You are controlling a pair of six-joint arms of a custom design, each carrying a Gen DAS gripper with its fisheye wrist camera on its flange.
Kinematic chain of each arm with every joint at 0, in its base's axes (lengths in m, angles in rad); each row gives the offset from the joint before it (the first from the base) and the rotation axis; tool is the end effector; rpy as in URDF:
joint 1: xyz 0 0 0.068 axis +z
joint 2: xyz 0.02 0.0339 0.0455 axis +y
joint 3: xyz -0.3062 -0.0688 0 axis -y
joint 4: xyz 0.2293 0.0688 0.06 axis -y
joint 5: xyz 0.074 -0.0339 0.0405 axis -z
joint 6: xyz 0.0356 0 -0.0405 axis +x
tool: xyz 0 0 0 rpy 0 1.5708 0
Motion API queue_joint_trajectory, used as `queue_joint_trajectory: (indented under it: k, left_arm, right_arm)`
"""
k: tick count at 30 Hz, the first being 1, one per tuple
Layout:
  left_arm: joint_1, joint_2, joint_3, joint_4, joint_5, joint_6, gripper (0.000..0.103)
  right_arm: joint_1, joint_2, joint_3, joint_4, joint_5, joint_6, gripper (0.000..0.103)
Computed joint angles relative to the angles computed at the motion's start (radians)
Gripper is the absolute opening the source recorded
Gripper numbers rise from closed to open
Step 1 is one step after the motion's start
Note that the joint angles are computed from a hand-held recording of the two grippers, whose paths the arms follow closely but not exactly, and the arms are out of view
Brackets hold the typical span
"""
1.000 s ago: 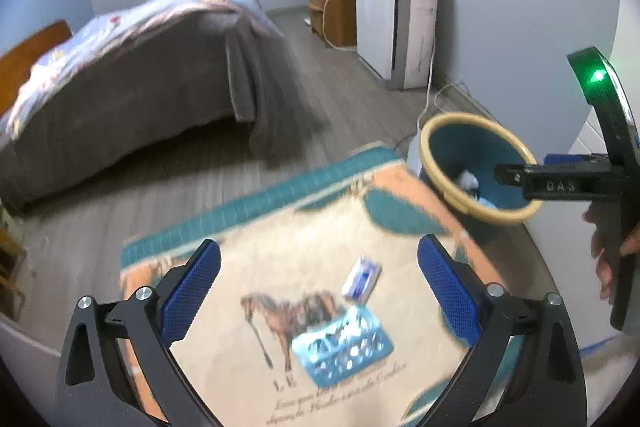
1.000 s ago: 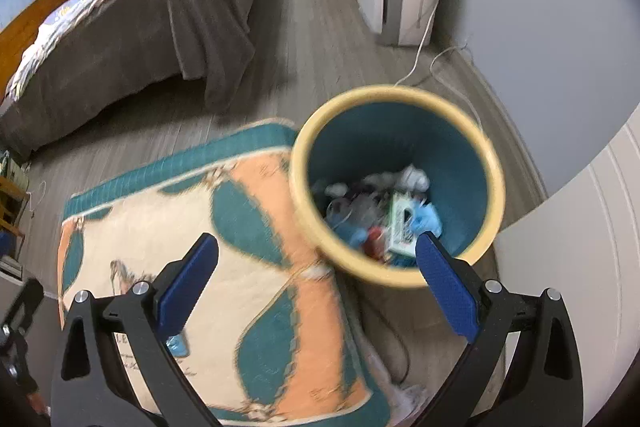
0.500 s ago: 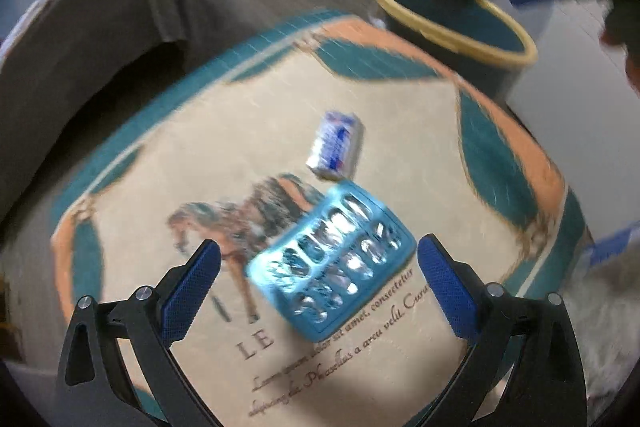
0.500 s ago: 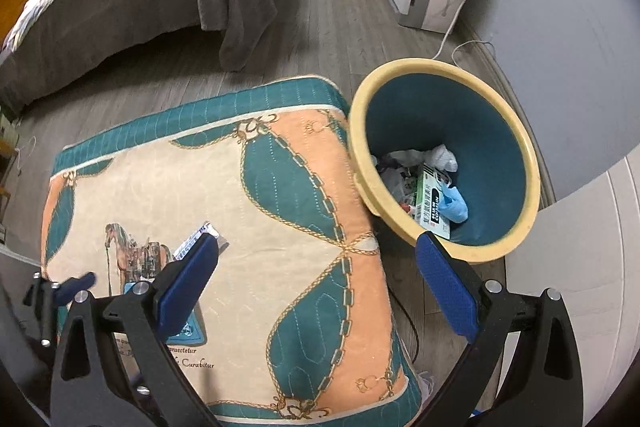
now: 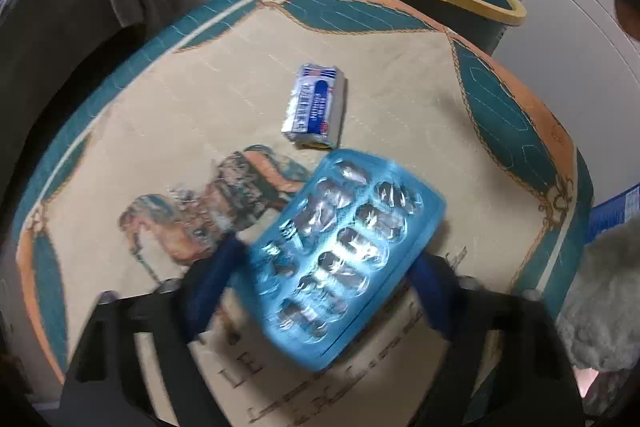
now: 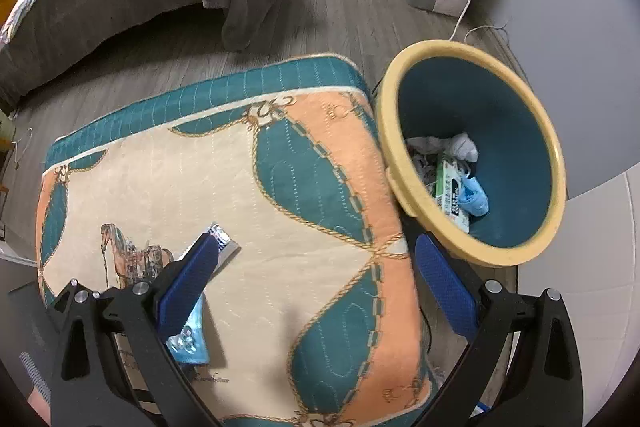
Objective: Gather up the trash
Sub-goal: 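Grasp the blue blister pack with the left gripper, then grasp the small white-blue medicine box with the right gripper while the left gripper holds the blister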
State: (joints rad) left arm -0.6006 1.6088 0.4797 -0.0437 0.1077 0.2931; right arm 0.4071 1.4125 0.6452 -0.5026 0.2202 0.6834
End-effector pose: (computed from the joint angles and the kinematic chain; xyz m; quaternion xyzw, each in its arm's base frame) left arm 0.1845 -0.1310 0.1370 0.4326 0.8781 -0.0824 0.1870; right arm 0.1965 0.0763 0.1960 0.1516 0.9711 -0.0156 0.1837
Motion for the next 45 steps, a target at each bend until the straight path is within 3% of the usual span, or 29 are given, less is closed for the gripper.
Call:
queue_joint_trajectory:
  k: [6,11,18,21,24,25,31,33,45]
  left_arm:
    - [0.095,-0.037,-0.020,-0.019,0.009,0.020,0.036]
    - [0.203,-0.059,-0.017,-0.062,0.063,0.081,0.012]
    - [0.224,-0.108,-0.047,-0.066,0.088,0.132,0.010]
    - [0.248,-0.118,-0.038,-0.077,0.090,0.131,0.010]
    - [0.294,-0.122,-0.028,-0.092,0.104,0.140,0.010]
    - [0.301,-0.121,-0.026,-0.094,0.108,0.139,0.010]
    - [0.299,-0.153,-0.011,-0.106,0.116,0.127,0.010]
    - [0.285,-0.174,-0.006,-0.115,0.114,0.110,0.010]
    - [0.092,-0.208,0.126,-0.149,0.047,-0.079,0.010]
  right_arm:
    - [0.050,0.105,0.019,0.071,-0.047,0.075,0.097]
    - [0.081,0.203,0.046,0.135,-0.104,0.130,0.086]
    - [0.073,0.308,0.059,0.220,-0.184,0.192,0.068]
    - [0.073,0.349,0.062,0.248,-0.204,0.221,0.051]
    - [0.100,0.387,0.081,0.247,-0.175,0.239,0.044]
    - [0.115,0.398,0.099,0.229,-0.152,0.229,0.032]
    - [0.135,0.345,0.097,0.220,-0.117,0.230,0.025]
    - [0.130,0.308,0.077,0.230,-0.121,0.220,0.003]
    - [-0.075,-0.070,-0.064,0.169,-0.178,0.048,0.000]
